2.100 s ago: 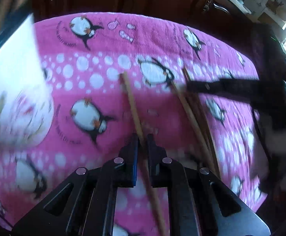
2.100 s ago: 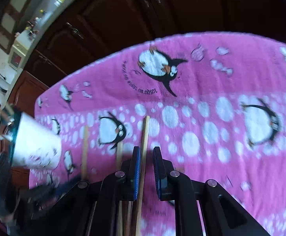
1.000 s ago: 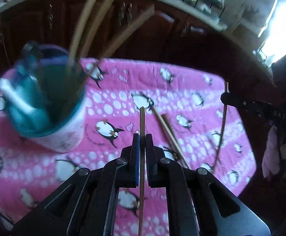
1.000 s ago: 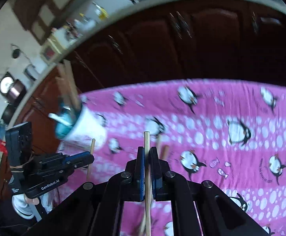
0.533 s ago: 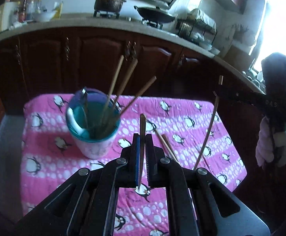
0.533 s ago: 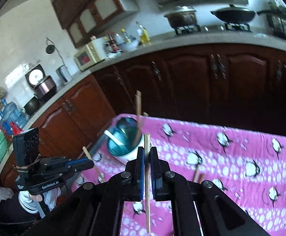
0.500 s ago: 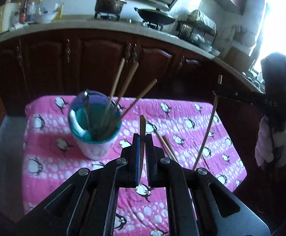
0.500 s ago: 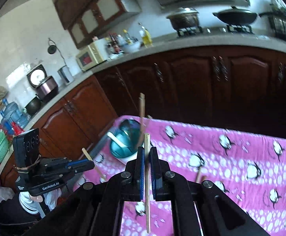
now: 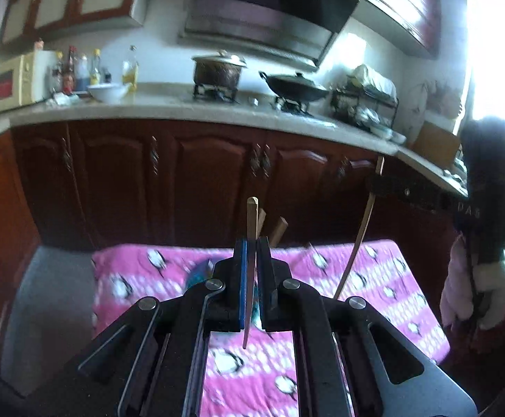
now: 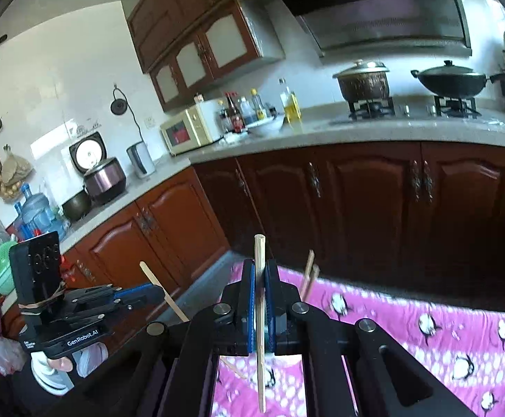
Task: Organize utensils
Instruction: 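Lift the chopsticks with both tools and carry them over the cup, then lower both chopsticks into the cup and open both tools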
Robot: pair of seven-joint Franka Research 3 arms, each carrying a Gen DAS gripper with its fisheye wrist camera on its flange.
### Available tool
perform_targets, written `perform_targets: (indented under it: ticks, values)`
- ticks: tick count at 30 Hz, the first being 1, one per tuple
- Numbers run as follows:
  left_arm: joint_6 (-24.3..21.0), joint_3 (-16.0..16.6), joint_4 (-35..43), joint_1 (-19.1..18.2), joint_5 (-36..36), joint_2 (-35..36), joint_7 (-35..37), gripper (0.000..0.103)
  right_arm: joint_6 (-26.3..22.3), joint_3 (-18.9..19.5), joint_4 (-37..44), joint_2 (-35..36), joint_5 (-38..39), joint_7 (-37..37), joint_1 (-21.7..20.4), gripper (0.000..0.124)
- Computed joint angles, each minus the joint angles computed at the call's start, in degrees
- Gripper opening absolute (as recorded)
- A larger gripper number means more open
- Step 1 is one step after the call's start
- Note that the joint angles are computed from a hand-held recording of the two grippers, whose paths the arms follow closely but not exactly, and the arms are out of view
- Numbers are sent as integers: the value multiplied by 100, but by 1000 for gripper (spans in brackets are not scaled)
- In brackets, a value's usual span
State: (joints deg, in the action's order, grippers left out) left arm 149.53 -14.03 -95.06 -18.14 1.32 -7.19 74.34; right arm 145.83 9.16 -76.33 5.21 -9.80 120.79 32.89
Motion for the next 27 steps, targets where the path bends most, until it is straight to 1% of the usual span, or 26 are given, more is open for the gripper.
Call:
perform_targets:
  ticks: [2, 4, 6, 10, 12, 15, 17, 19, 23, 27]
  values:
    - [46, -46, 189, 95, 402, 163, -266, 4, -51, -31, 342, 257, -196, 116, 55, 5]
    - [56, -69, 402, 158, 774, 374, -494, 4, -165, -140, 807, 596, -527, 294, 194, 5]
    - [53, -71, 560, 186, 1089, 565, -690, 4, -259, -253, 1171, 876, -672, 355, 308, 5]
    - [27, -43, 814, 171, 1764, 919, -1112, 4, -314, -516, 1713, 1372, -813, 478, 510, 5]
    - [43, -19, 870, 151, 1859, 1073, -1189, 4, -266, -626, 1843, 1557, -804, 564, 572, 5]
    - [106, 32, 871, 97, 2153, 1226, -1427, 4, -199, -806, 1912, 1743, -898, 741, 681, 5]
    - [126, 68, 847, 65, 2321, 1305, -1602, 4, -133, -860, 1874, 1815, -880, 811, 703, 5]
    - [121, 80, 852, 57, 2318, 1389, -1658, 4, -116, -896, 1786, 1865, -865, 867, 727, 5]
    - [60, 78, 802, 34, 2244, 1463, -1685, 4, -103, -839, 1487, 1822, -704, 796, 693, 5]
    - [-3, 77, 718, 26, 2147, 1481, -1718, 4, -98, -709, 1077, 1695, -371, 636, 566, 5]
